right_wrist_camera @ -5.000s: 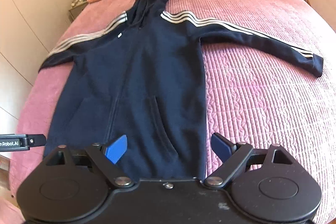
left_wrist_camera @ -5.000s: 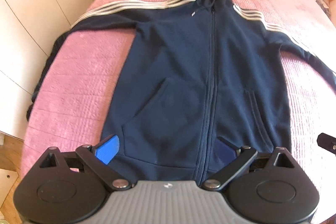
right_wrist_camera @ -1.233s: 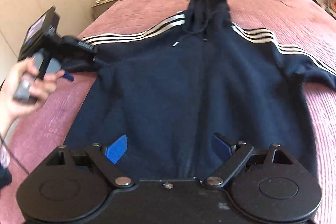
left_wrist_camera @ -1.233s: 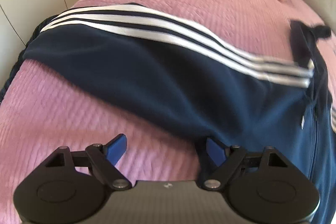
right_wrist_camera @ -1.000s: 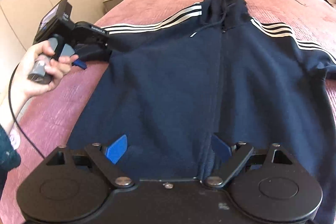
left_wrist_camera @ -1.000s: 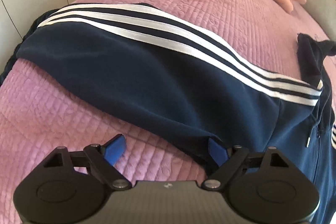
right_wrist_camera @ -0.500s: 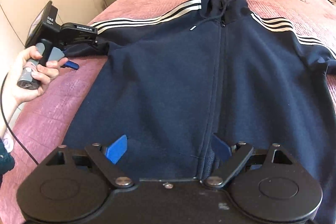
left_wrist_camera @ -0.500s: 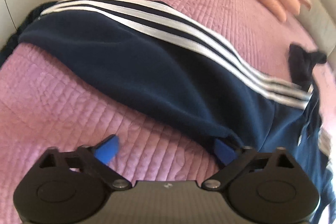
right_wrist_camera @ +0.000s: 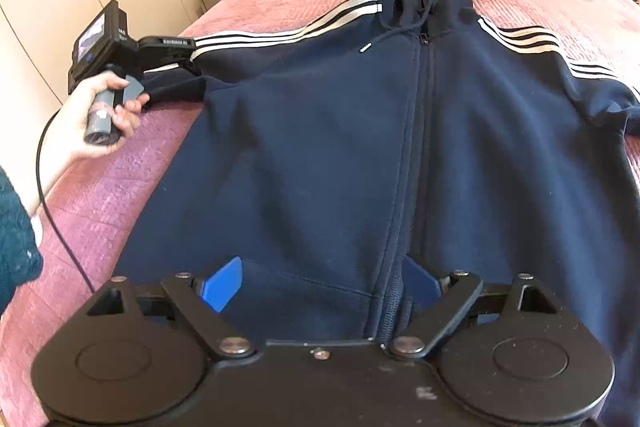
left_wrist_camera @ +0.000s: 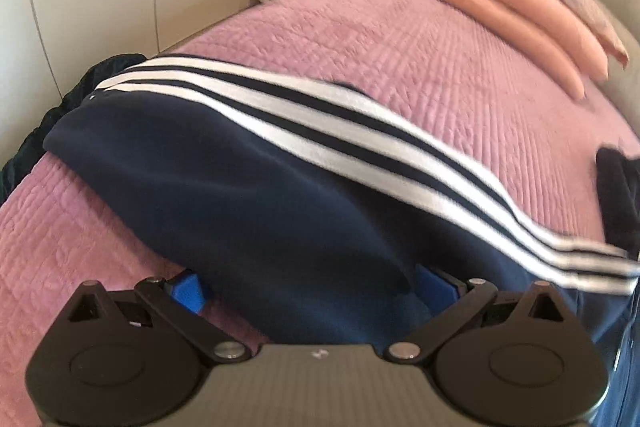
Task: Fold large clothes
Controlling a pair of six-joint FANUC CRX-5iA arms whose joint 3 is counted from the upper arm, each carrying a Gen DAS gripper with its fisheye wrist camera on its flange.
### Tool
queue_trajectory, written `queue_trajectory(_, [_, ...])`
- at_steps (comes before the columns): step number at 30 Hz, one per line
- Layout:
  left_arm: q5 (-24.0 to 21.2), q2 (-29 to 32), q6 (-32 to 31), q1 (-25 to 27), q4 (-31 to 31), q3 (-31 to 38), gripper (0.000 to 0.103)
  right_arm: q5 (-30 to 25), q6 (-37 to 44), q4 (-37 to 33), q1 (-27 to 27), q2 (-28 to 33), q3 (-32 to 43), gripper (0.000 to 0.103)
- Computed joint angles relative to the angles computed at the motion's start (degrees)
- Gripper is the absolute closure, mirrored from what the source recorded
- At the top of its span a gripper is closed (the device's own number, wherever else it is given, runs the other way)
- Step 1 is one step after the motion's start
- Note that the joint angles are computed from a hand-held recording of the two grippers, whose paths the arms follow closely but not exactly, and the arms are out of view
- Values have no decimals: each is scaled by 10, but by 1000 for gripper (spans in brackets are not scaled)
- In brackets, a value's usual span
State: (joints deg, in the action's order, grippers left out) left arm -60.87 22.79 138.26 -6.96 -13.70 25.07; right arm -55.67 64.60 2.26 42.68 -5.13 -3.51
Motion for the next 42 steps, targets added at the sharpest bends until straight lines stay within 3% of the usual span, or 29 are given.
queue_trajectory(1, [32,-13,-20,10,13,-24,0,-3,4,-3,-2,2,0,0])
queue_trajectory(3, [40,-15,11,12,5,-25,6,-7,-1,2,-3,4,-2,0])
queue_trajectory(4, [20,-9,39,5,-21,-7,22,-7,-2,2,-4,4,-2,0])
queue_trajectory(5, [-8,-3,65,-4,-54,12,50,-5,-2,-1,-6,4,-3,0])
queue_trajectory(6, [-28,-1,70,-9,-74,25,60,-3,0,-9,-10,3,-2,0])
queue_trajectory(7, [-20,-10,53,-9,-85,16,74,-1,1,-17,-14,3,-1,0])
queue_trajectory(8, [-17,-15,61,-10,-93,13,81,0,3,-26,-18,3,0,0])
queue_trajectory(9, [-34,-11,92,-18,-109,27,83,2,7,-36,-22,3,2,0])
queue_trajectory(12, [-77,-3,99,-47,-159,73,88,10,13,-46,-26,-1,1,0])
queue_trajectory(14, [-83,-3,123,-77,-206,102,91,17,11,-44,-26,-4,-3,0])
queue_trajectory(15, [-107,5,134,-103,-246,133,91,21,10,-44,-26,-7,-4,0])
queue_trajectory(17, [-98,8,111,-147,-284,171,91,28,7,-48,-30,-11,-6,0])
queue_trajectory(19, [-61,27,9,-192,-293,222,91,30,1,-50,-35,-15,-7,0])
queue_trajectory(21, [11,49,-141,-202,-195,246,90,22,-15,-43,-40,-15,-8,0])
queue_trajectory(23, [20,101,-283,-202,-45,285,82,15,-64,-9,-40,-22,-20,0])
queue_trajectory(24, [-15,136,-340,-204,30,314,80,9,-84,-2,-48,-29,-24,0])
queue_trajectory(26, [-118,210,-384,-190,155,390,72,8,-126,22,-63,-48,-43,0])
queue_trajectory(27, [-141,221,-376,-192,174,394,67,11,-151,56,-69,-58,-58,0])
queue_trajectory(28, [-152,214,-362,-196,165,374,54,14,-171,96,-70,-64,-72,0])
queue_trajectory(29, [-137,194,-338,-199,158,334,39,18,-191,144,-69,-68,-89,0])
queue_trajectory(31, [-90,138,-289,-199,150,237,26,34,-213,235,-75,-71,-117,0])
queue_trajectory(33, [-32,81,-235,-199,130,157,23,72,-193,264,-92,-67,-124,0])
queue_trajectory(34, [2,49,-218,-192,124,112,20,96,-164,254,-101,-60,-114,0])
queue_trajectory(36, [25,13,-184,-183,93,72,13,159,-97,237,-113,-38,-89,1])
queue_trajectory(39, [10,-14,-151,-167,65,55,8,224,47,178,-109,24,-15,1])
queue_trajectory(42, [-62,1,-130,-154,19,99,8,211,226,56,-97,104,104,1])
